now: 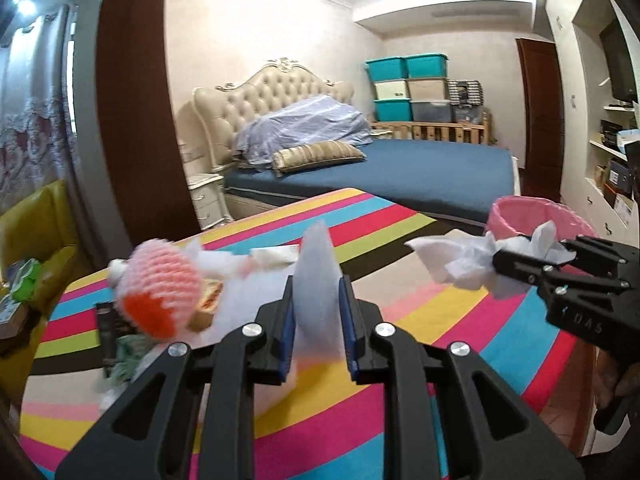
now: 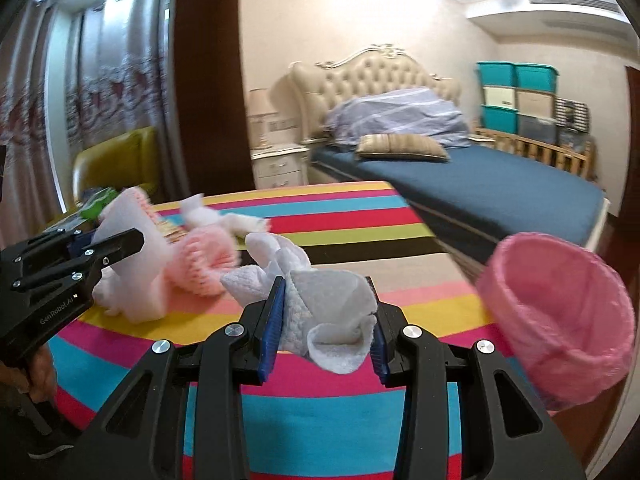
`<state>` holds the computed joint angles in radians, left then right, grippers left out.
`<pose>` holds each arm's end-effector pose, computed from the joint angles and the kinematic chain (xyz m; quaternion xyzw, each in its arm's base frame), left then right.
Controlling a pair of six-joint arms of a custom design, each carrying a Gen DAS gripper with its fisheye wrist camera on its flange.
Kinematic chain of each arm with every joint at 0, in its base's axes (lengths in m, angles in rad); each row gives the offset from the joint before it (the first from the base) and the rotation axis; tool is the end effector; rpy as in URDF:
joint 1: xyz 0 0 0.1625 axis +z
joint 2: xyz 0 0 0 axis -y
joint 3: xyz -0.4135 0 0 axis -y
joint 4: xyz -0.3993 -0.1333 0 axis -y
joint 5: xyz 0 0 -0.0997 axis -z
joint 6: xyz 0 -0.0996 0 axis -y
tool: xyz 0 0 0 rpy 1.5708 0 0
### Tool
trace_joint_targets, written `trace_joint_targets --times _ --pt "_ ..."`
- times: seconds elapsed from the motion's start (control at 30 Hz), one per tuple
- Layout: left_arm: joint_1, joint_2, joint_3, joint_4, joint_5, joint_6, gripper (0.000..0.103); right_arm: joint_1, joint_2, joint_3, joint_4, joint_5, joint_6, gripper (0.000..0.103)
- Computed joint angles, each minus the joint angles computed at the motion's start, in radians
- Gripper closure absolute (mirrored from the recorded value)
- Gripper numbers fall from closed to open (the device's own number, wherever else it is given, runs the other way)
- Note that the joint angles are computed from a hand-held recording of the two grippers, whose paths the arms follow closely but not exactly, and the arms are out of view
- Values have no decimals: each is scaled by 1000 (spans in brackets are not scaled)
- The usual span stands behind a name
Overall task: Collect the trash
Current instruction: 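Carry both foam pieces to the pink wastebasket and open both grippers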
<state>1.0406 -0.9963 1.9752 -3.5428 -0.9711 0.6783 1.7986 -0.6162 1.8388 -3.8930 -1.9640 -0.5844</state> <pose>-0.1252 -0.5883 0.2169 0.3614 0.7712 -0.4347 0.2927 0.2284 -0.5639 0.0732 0.2366 -0.8085 0.4748 0.2548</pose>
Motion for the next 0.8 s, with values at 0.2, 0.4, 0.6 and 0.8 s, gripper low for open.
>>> trace_joint_targets --times 0.2,0.4,0.6,0.8 --pt "-8 70 -80 115 -42 -57 88 -38 -34 28 -69 -22 2 66" --pt "7 118 -125 155 -90 -71 88 -74 -61 58 -103 -27 10 66" --pt "7 120 -127 154 -168 -73 88 -104 -85 85 -108 -22 50 66" --pt "26 98 -132 193 -258 -122 88 -119 -95 99 -141 -18 51 66"
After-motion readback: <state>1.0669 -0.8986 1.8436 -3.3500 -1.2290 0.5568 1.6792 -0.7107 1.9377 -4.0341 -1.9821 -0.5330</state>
